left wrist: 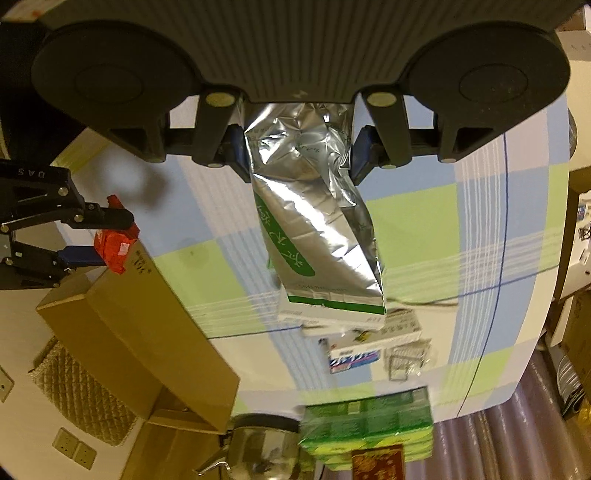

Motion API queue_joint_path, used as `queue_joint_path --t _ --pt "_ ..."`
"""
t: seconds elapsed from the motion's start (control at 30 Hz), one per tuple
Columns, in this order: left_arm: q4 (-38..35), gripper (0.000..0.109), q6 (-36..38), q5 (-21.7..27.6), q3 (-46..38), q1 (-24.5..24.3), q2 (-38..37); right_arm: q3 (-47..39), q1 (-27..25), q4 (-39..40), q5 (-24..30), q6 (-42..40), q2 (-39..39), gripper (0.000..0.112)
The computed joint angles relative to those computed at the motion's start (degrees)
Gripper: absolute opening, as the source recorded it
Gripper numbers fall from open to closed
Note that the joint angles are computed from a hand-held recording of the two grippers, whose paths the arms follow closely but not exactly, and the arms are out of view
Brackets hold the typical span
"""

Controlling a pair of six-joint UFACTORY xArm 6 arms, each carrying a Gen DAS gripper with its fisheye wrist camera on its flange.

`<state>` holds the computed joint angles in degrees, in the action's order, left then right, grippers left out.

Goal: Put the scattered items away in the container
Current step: 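Carry the red packet in the right gripper toward the cardboard box while the left carries the foil bag, then open both grippers to drop the foil bag and red packet into the box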

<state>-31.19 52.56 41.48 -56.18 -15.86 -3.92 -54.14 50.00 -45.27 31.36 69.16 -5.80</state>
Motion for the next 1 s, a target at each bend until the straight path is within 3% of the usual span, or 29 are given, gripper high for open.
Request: queue_joint_path --t 0.47,1.0 --pt "-0.98 0.048 -3.12 2.57 -9.75 -8.78 3.49 3.07 -4.55 -3.26 5.75 1.51 -9.96 0.038" --pt "-5.17 0.048 -14.42 9.28 -34.9 -21.45 21.65 15.82 -17.63 -1.43 8.1 -0.96 -25.13 0.038"
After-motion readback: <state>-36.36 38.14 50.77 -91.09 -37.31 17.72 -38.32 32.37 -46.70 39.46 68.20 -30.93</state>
